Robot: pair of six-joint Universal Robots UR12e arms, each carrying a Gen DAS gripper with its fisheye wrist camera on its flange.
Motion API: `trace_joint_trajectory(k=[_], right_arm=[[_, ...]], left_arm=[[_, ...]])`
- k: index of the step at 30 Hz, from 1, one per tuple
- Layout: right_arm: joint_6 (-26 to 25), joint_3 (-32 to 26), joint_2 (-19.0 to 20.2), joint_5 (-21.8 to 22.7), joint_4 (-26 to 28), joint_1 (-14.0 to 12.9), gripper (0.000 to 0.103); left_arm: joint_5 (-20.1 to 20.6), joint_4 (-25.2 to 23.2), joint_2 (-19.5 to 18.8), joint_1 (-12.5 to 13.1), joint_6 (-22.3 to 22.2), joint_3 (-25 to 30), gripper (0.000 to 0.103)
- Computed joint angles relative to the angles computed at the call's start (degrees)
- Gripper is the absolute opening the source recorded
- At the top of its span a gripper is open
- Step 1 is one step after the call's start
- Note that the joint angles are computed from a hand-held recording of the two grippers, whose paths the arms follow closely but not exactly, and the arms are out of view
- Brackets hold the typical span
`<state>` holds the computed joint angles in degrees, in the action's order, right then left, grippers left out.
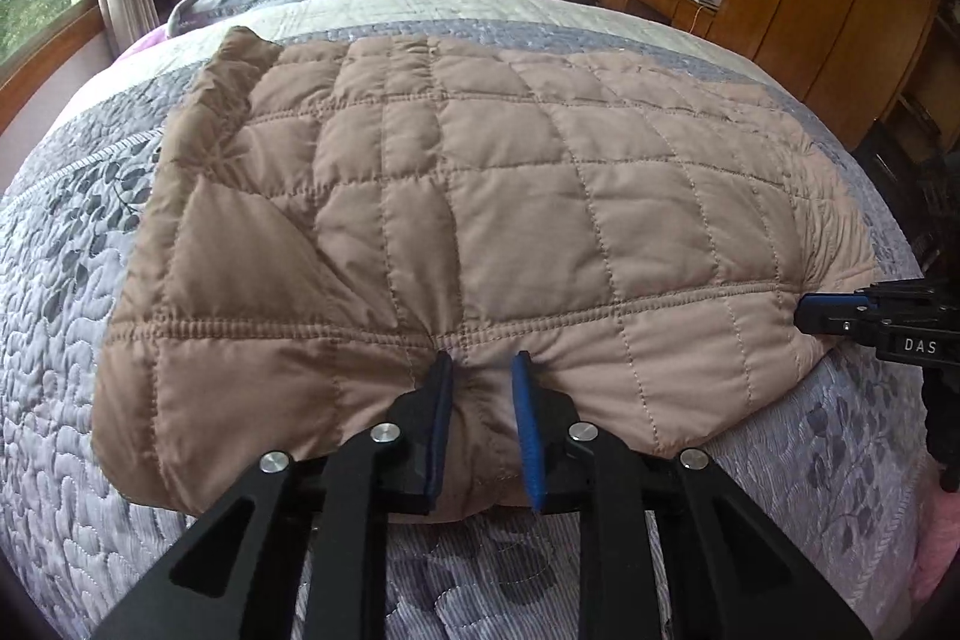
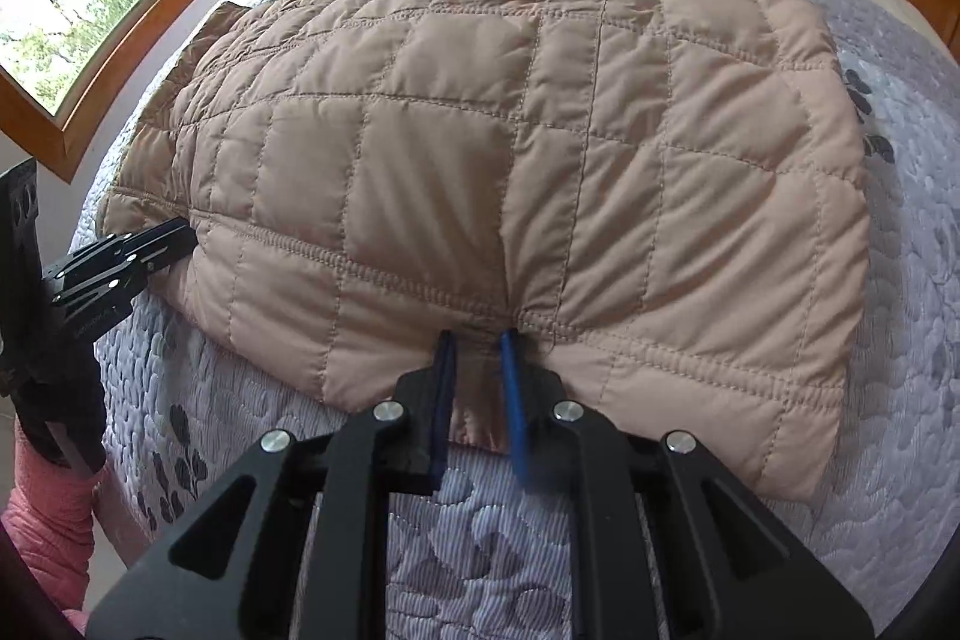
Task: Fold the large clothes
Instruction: 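Move both grippers to the folded coat's side edge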
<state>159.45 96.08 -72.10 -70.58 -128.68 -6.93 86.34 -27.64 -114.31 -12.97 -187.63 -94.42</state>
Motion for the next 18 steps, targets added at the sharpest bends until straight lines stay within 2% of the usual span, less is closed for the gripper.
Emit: trace_joint_trajectory(k=[2, 7, 11, 14, 16, 18], right_arm=[[-0.4, -0.6, -0.4, 1.4, 0.8, 0.0, 0.020], [0.8, -2.8, -0.7, 5.3, -0.1, 0.1, 0.020], [3.9, -7.1, 1.9, 4.2, 0.0, 1.2, 0.020], [5.3, -10.8, 4.7, 2.9, 3.1, 2.1, 0.020], [5.9, -12.1, 6.0, 1.5, 4.9, 2.4, 0.018], [6.6, -12.9, 7.4, 0.3, 6.5, 2.7, 0.017]], left_arm=[[-0.5, -1.2, 0.4, 0.0, -0.5, 0.8, 0.020], [-1.5, 1.0, -0.7, -0.3, 0.3, 5.0, 0.020], [-3.2, -4.2, -4.2, -0.6, 1.1, 11.4, 0.020], [-4.7, -10.3, -7.4, -0.6, 1.0, 16.1, 0.020], [-4.7, -13.9, -8.7, -0.6, 1.7, 17.4, 0.020], [-4.9, -14.4, -9.5, -0.5, 2.0, 17.6, 0.020]])
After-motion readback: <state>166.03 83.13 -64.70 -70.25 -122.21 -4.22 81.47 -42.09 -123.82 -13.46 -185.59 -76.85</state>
